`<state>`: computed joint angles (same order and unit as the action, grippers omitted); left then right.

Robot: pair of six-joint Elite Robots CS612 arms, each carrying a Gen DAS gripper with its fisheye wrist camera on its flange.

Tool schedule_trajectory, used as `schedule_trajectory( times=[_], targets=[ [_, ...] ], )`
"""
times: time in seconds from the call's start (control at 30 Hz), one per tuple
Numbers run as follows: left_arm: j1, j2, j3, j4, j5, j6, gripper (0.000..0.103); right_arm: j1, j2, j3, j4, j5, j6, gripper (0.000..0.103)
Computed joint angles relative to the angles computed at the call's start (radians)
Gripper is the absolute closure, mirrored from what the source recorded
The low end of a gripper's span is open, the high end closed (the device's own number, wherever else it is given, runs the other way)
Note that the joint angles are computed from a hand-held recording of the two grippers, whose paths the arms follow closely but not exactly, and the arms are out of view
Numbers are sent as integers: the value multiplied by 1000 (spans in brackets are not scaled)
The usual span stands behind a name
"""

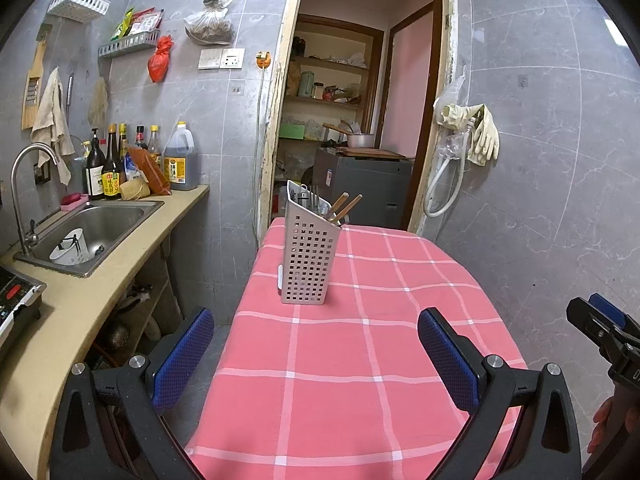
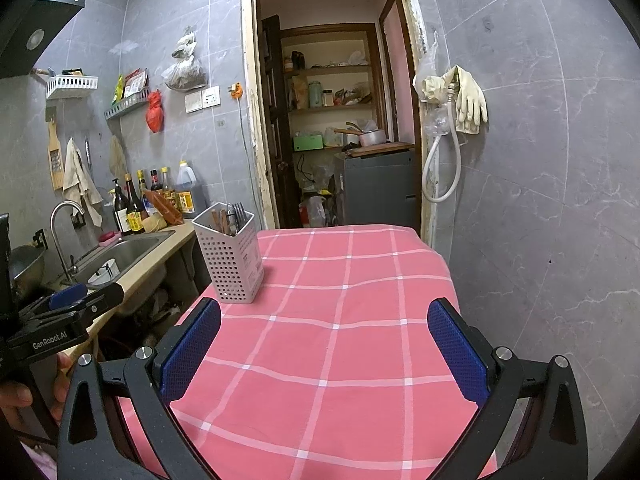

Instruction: Organize utensils

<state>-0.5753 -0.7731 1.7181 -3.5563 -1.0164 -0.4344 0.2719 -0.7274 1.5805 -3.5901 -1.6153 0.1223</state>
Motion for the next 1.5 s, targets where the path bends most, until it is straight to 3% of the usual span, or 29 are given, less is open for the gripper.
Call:
schedule_trajectory(
  times=[1.5],
  targets=[
    [2,4,-2,-4,2,-14,0,2,8,-10,7,17,-18,1]
  ],
)
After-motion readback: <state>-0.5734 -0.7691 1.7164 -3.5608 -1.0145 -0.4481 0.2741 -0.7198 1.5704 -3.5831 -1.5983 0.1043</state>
